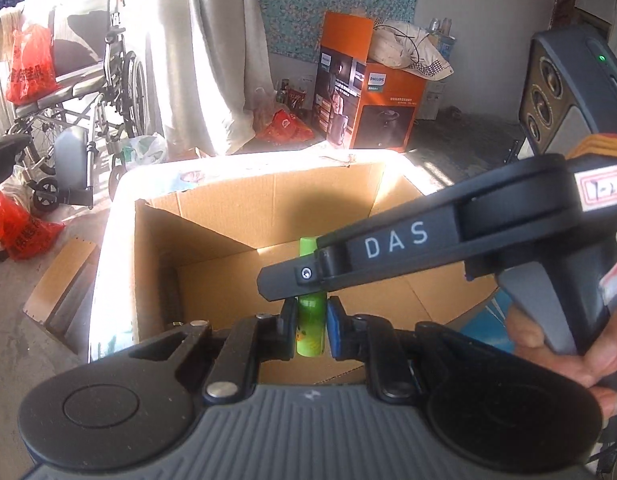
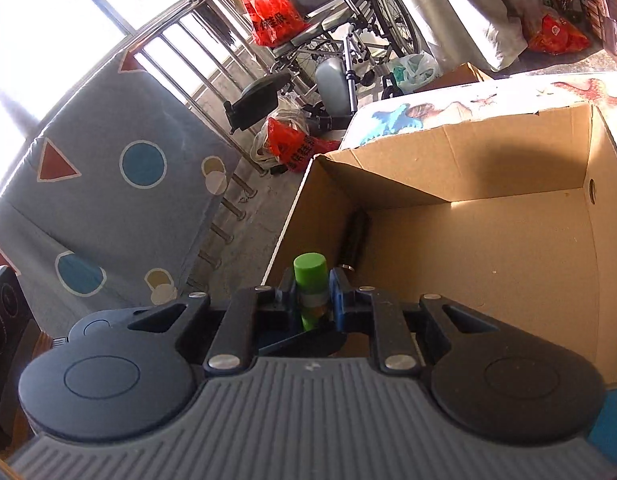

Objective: Organize rigid objects
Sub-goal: 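Carry the green cylinder into the box and open the right gripper, then move the right gripper out of the box to the black key fob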

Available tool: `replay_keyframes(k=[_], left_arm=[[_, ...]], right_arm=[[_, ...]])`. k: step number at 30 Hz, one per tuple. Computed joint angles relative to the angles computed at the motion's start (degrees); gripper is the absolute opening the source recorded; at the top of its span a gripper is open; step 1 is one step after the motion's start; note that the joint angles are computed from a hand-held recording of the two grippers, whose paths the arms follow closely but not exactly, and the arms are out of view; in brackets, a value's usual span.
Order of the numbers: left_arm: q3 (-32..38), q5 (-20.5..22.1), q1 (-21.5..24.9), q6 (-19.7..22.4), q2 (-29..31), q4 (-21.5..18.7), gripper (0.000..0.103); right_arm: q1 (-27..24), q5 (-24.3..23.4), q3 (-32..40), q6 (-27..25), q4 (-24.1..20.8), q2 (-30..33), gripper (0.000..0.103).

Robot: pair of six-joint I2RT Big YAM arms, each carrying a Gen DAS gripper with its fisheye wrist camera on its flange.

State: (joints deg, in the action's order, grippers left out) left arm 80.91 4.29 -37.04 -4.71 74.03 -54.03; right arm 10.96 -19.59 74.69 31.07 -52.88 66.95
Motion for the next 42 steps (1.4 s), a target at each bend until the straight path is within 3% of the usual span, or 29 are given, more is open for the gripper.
replay_keyframes(k=[4,8,9,11,14,16,18,23,28,34,42], left_arm=[[2.96,1.23,2.87,-0.05,5.04,-4.82,0.016],[4.59,-1.24,4.14,0.46,8.27,-8.19,0.017],[4.90,-1.27,4.53,0.42,8.72,-8.79,0.022],[5.01,-0.63,5.28,0.71,8.76,-9.20,0.029],[4.91,0.72,5.91,1.64,8.33,-9.47,0.028],[4.77,0.46,5.89,2.15,7.90,-9.29,0.029],[4.36,-0.70,5.56,2.44,7.29,-8.51,0.037],[3.78,-1.66,5.28,2.69,6.39,-7.34,0.040],[2.32,-1.73,4.96,2.75,4.72,-5.40,0.041],[-0.54,-2.25,4.28,3.28,0.20,-1.38,0.048],[-5.78,-0.06,2.47,3.52,-7.88,3.52,0.062]], right_arm=[[-1.43,-3.42,4.12,-1.52,-4.67,8.25,0.016],[-1.86,-6.15,8.29,-3.57,-9.39,15.55,0.016],[-1.85,-6.51,9.71,-3.90,-10.77,17.51,0.016],[-1.71,-7.50,12.01,-5.33,-13.34,20.86,0.016],[-1.09,-7.84,14.73,-7.26,-16.47,24.76,0.016],[-0.54,-7.57,16.03,-7.95,-17.19,26.41,0.016],[-0.01,-6.97,16.86,-8.23,-17.25,27.14,0.016],[0.53,-7.66,18.09,-8.42,-17.53,28.16,0.018],[-0.25,-8.66,16.55,-6.97,-14.76,25.46,0.018],[-2.67,-8.93,13.05,-7.12,-12.11,17.34,0.020],[-8.74,-11.50,-0.07,-4.27,-6.82,-4.41,0.029]])
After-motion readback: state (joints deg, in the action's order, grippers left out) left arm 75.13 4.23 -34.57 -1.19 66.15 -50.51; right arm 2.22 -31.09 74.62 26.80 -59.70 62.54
